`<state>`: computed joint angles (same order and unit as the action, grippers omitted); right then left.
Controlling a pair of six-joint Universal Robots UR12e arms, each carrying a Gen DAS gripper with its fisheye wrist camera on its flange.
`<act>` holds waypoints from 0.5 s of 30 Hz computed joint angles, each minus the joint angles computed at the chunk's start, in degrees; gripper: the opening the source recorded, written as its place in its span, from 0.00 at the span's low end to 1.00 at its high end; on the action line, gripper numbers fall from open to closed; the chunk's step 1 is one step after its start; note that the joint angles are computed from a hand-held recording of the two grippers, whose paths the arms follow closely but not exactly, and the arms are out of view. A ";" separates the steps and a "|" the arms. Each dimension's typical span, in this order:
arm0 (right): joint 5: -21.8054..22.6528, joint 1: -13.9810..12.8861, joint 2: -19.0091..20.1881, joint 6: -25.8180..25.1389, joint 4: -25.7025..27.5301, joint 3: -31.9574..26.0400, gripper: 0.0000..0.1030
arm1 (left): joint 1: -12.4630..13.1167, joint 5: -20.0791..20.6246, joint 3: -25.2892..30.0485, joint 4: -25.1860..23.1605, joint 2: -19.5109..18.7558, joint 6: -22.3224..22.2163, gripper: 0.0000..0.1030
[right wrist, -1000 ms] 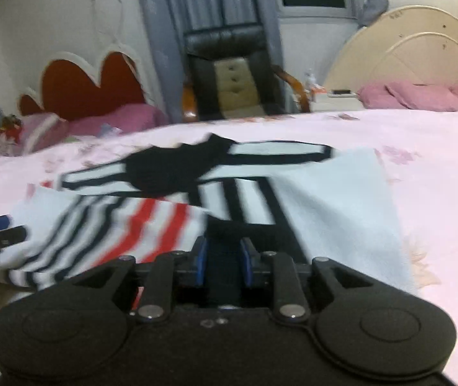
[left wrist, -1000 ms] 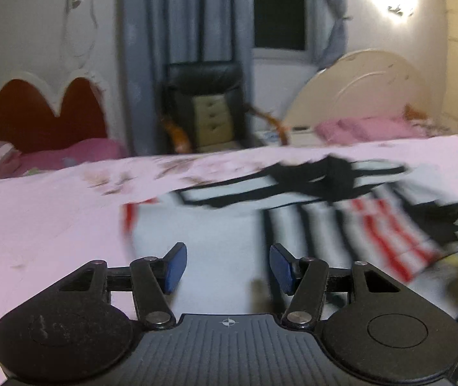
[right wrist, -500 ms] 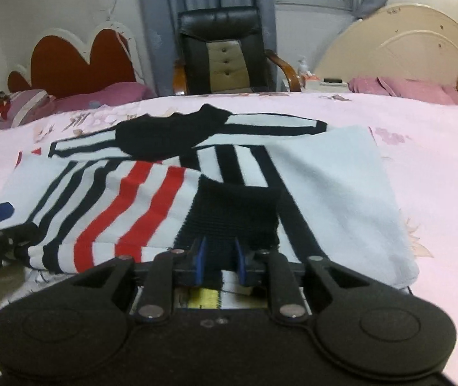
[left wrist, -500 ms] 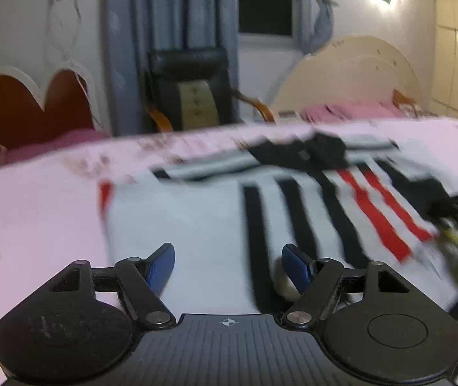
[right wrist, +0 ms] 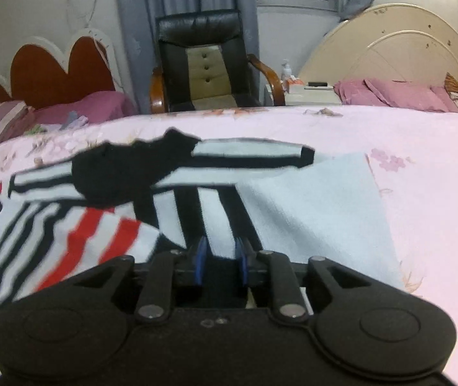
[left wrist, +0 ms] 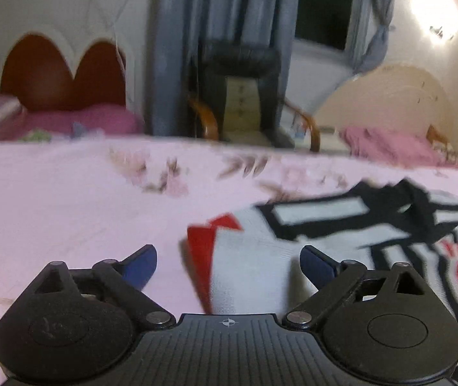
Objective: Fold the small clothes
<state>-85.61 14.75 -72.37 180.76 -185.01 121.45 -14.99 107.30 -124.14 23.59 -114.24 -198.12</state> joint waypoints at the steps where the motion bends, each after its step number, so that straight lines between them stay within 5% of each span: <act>1: 0.30 0.14 0.10 -0.12 -2.11 0.16 0.23 | -0.31 -0.07 -0.19 1.70 -0.17 0.42 0.93; 3: 0.98 0.49 0.62 0.11 -2.86 -0.47 0.23 | -1.44 1.13 0.27 3.39 -0.79 2.96 0.93; 7: -0.64 1.62 2.27 1.65 2.73 -3.09 0.23 | -1.52 0.10 2.36 -7.21 -0.69 4.38 0.93; 10: -0.82 1.67 1.60 3.41 4.74 -3.38 0.23 | -1.05 0.35 0.99 -4.82 0.04 1.29 0.93; 15: 1.33 -0.43 -2.19 5.59 0.83 1.01 0.25 | -2.03 1.67 -3.84 0.12 2.47 -0.42 0.93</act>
<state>-84.29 14.32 -74.56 186.34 -184.18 122.46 -17.02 108.97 -127.98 23.71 -111.77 -198.54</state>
